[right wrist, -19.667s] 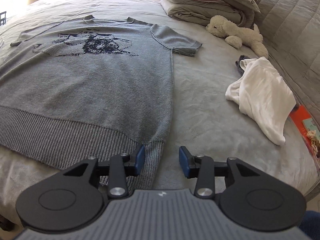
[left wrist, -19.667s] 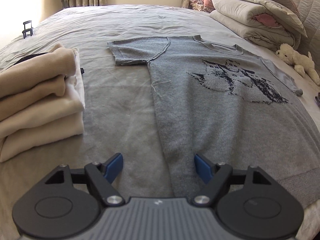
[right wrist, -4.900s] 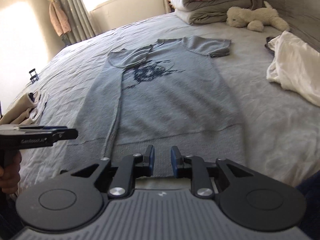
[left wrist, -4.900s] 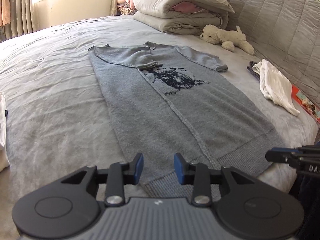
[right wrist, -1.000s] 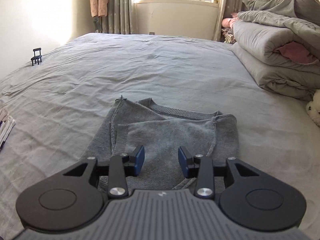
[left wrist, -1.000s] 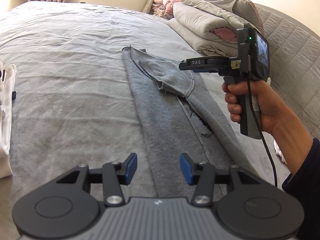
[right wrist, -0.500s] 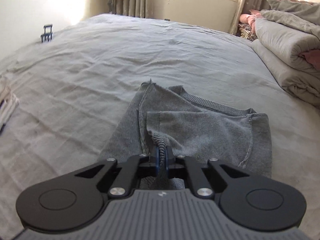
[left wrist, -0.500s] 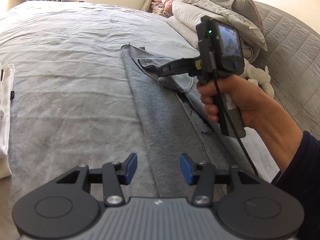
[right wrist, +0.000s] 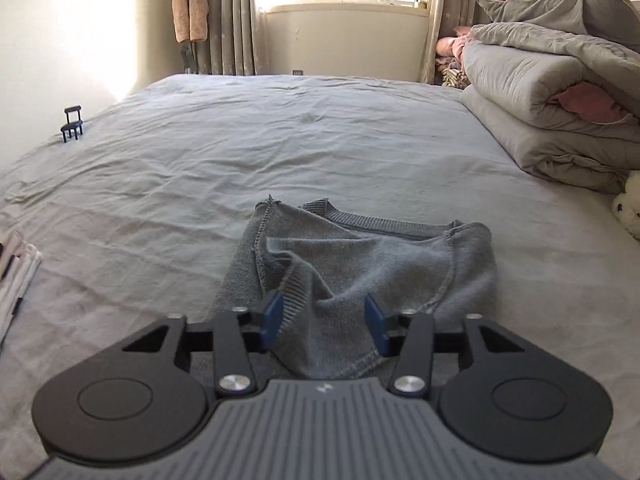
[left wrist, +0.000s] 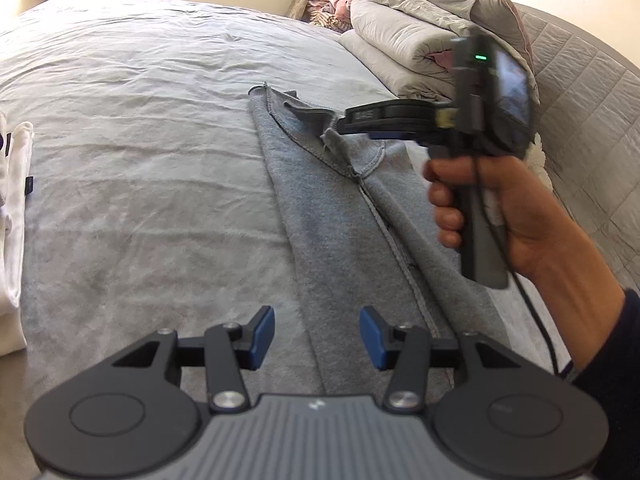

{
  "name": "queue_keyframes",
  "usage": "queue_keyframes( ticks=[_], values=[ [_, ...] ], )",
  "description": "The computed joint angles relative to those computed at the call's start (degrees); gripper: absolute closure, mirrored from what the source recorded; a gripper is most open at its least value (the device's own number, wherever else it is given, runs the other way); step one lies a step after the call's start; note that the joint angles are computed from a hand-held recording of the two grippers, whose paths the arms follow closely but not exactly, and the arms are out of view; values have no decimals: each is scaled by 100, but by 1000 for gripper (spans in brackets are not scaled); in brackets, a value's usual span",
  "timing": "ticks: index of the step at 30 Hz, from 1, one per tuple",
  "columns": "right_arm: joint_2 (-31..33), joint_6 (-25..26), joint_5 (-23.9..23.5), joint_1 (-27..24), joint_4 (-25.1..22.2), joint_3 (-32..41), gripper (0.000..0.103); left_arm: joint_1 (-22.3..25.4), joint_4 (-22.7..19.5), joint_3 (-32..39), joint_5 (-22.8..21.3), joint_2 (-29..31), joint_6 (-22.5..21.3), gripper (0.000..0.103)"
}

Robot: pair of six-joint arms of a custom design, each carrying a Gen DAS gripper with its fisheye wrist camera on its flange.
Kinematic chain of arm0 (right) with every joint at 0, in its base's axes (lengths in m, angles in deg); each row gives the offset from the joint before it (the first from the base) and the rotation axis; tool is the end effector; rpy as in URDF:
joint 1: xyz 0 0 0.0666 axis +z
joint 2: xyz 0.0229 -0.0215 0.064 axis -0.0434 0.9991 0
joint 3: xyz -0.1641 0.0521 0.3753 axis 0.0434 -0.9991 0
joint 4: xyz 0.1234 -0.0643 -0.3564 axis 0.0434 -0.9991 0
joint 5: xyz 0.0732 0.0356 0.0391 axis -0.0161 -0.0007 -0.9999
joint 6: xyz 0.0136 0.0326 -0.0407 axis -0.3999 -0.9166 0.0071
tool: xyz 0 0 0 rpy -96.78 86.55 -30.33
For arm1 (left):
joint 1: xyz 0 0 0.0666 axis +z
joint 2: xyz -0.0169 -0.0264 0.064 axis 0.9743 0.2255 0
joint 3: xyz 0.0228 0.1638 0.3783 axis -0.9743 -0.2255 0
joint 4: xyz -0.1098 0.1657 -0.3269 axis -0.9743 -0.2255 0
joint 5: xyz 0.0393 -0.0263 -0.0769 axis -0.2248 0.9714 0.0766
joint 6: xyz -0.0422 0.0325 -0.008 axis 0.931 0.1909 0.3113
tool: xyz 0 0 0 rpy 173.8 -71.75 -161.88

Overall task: Fold clothes
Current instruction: 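Fold the grasped side and sleeve over the body with the right gripper, then pinch the sweater hem with the right gripper and tug it straight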

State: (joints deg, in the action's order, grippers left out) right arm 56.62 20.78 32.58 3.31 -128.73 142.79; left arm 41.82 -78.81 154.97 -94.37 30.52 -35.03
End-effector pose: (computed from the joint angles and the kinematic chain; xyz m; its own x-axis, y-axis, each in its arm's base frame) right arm 0.6804 0.0872 0.4965 -0.4248 -0.4064 -0.8089 -0.7083 0.7057 0.0175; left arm 0.4378 -0.2922 0.4858 -0.6325 -0.4493 -0.6309 -0.2887 0.8926 -0.3463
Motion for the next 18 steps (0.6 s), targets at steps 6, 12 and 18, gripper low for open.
queue_keyframes(
  ticks=[6, 12, 18],
  values=[
    [-1089, 1989, -1055, -1033, -1825, -1210, 49, -3, 2, -4, 66, -11, 48, 55],
    [-2387, 3425, -245, -1464, -701, -3456, 60, -118, -24, 68, -85, 67, -90, 55],
    [-2115, 2440, -99, -1675, -354, -3248, 96, -263, -129, 187, -218, 201, -248, 55]
  ],
)
